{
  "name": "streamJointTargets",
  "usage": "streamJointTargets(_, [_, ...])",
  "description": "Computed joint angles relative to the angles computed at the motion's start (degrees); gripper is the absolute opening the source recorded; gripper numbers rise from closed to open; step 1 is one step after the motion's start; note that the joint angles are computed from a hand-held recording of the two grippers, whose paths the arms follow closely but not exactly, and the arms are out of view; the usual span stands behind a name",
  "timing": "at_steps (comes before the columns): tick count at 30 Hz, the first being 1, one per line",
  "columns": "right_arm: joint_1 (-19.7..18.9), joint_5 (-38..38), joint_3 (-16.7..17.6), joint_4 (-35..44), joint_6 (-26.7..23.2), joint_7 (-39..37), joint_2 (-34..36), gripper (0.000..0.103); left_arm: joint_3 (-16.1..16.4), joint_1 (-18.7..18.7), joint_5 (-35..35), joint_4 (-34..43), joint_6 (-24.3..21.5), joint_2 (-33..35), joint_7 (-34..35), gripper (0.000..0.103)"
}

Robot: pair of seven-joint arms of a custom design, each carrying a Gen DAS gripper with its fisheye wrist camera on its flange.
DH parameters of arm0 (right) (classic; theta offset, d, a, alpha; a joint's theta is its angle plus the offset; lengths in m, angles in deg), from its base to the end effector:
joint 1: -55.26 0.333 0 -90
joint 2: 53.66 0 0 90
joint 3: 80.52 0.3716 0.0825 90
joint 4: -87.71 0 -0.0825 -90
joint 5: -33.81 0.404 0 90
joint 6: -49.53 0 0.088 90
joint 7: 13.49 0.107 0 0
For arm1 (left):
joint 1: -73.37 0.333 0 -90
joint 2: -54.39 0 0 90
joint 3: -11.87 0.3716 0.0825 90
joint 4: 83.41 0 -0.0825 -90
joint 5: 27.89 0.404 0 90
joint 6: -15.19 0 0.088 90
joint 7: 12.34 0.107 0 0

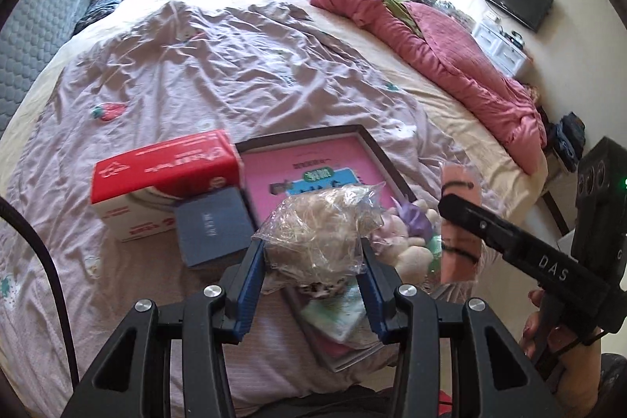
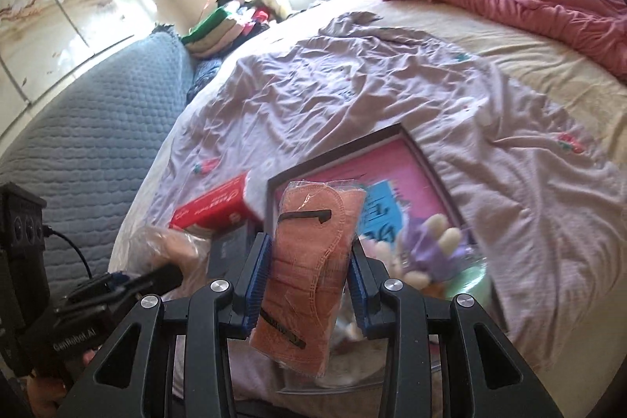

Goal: Organize soft objects
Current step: 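Carry the clear bag with the left tool while the right tool carries the pink package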

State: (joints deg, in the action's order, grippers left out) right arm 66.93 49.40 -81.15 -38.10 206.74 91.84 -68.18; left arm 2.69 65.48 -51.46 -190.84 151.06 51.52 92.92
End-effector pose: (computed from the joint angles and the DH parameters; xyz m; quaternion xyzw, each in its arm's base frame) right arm 0.5230 0.0905 0.6310 -0.5507 0.7333 -0.1200 0.3802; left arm 0.5780 -0.1847 0.6413 -0.5442 0.7773 -0.3100 0.0599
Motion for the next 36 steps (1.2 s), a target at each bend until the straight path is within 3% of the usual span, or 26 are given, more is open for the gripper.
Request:
streamJointTargets(11, [-0.6,2.1,-1.4,0.2,-1.4,-3.7,1.2,0.038,-1.8,-1.6,3.3,2.0,-0.5,3.7,-2.2,0.046])
streamJointTargets(36, [-4.8,-3.7,-1.0,0.1,-1.4,-1.0,3.4,0.038,-3.4,-1.8,5.0,5.1,-3.5,10.1,-3.2,0.046])
